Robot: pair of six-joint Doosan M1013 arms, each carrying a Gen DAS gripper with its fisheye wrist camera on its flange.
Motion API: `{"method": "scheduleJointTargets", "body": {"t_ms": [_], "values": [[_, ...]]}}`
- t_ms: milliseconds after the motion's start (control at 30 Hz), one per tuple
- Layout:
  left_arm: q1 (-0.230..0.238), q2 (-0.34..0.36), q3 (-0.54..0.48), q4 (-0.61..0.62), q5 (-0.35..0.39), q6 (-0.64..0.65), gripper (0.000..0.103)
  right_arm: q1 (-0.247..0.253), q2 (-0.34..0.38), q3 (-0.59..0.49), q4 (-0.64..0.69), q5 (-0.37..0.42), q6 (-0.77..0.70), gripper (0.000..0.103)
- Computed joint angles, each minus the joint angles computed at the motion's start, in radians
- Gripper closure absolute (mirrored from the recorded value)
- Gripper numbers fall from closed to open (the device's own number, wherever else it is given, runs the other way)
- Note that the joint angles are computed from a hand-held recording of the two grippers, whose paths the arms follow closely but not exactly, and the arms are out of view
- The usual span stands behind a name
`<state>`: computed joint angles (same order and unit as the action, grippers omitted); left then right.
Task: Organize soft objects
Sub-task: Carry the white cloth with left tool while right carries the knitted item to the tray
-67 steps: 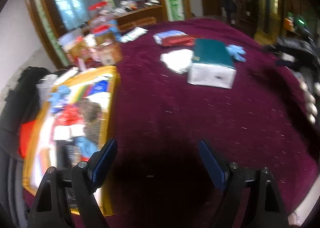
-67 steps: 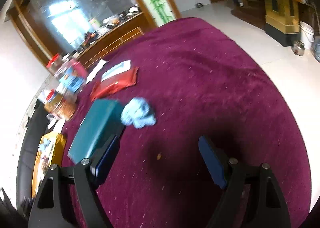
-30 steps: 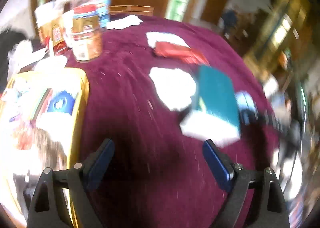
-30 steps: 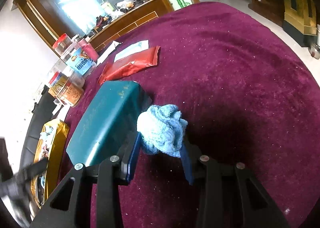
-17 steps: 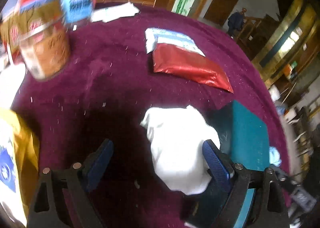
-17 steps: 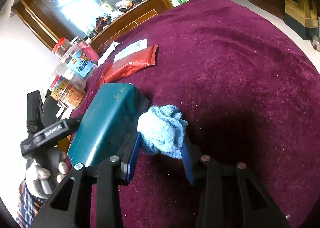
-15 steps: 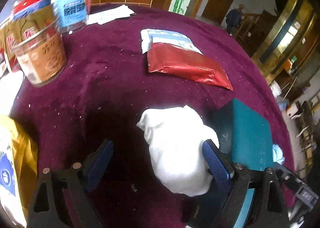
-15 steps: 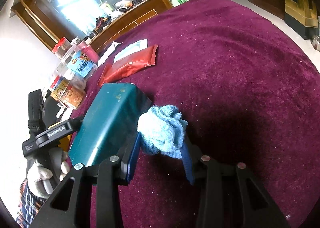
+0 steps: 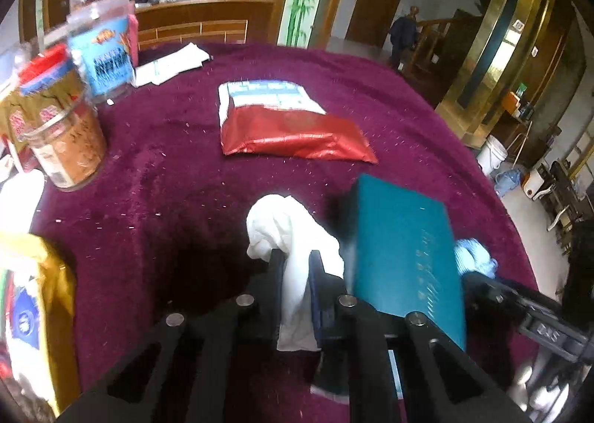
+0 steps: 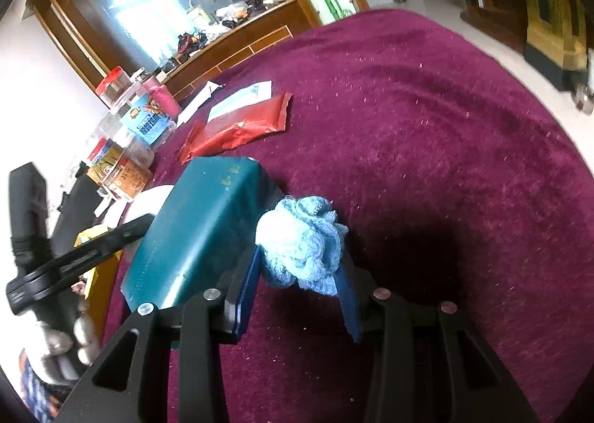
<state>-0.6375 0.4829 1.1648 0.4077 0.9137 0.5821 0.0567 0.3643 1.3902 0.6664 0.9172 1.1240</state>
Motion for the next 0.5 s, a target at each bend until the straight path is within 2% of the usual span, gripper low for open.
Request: {"method": "scheduleJointTargets", "body": {"t_ms": [167,267,400,500], "values": [[-0.024,-0.073,0.081,0.051,-0.058,-0.071,0.092,-0.006,-0.013,0.015,0.029,-0.032,-0.028,0.066],[-0.040,-0.148,0.162,0.075,-0.114,-0.147,0.092,-0.010,-0.024,0.027,0.016,-0.075,-0.006,0.066],[-0.073,-0.235,0.254,0.137,-0.141,-0.248,0.091,-0.015,-0.024,0.029,0.004,-0.090,0.029,0.066],[-0.105,-0.297,0.320,0.208,-0.130,-0.335,0.091,-0.013,-0.025,0.030,-0.014,-0.101,0.045,0.066]]}}
